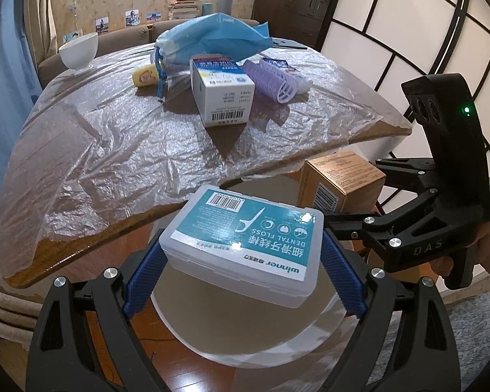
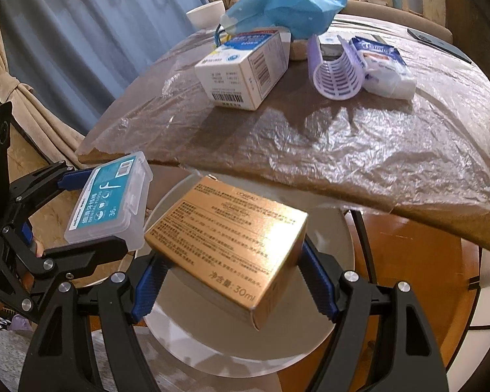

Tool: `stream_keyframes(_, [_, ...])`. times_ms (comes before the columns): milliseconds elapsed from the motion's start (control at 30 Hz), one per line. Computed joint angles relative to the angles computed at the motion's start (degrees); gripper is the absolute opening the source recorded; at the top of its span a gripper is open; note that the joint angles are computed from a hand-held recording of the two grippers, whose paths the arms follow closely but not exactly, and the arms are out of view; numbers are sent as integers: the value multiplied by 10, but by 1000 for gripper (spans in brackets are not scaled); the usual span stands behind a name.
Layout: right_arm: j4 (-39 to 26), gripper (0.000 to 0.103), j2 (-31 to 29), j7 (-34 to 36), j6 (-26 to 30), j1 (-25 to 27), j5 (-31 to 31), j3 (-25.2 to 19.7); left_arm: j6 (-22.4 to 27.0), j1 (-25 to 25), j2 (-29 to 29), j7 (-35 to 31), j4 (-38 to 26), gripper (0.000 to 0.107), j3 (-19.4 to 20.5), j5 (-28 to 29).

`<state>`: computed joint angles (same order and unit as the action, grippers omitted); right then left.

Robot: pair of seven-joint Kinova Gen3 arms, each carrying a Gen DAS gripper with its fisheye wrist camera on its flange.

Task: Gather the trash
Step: 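Carry both held boxes over the white bin beside the table, then open both tools to drop the floss box and cardboard box into bin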

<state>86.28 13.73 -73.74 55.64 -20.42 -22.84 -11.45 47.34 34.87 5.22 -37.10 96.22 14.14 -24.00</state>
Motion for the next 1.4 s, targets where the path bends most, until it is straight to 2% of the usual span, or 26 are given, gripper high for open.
stream_keyframes(467, [17,75,18,-33,-18,-16,23,0,-5,6,18,-3,10,91,-6,12])
stream_keyframes(867, [7,75,52,-72,-29,-39,46,-6,-11,9,31,-8,18,91,-13,25])
stream_keyframes(1400, [11,75,70,-86,-35,-42,56,-9,-14,17,48,-7,27,91,-23,26])
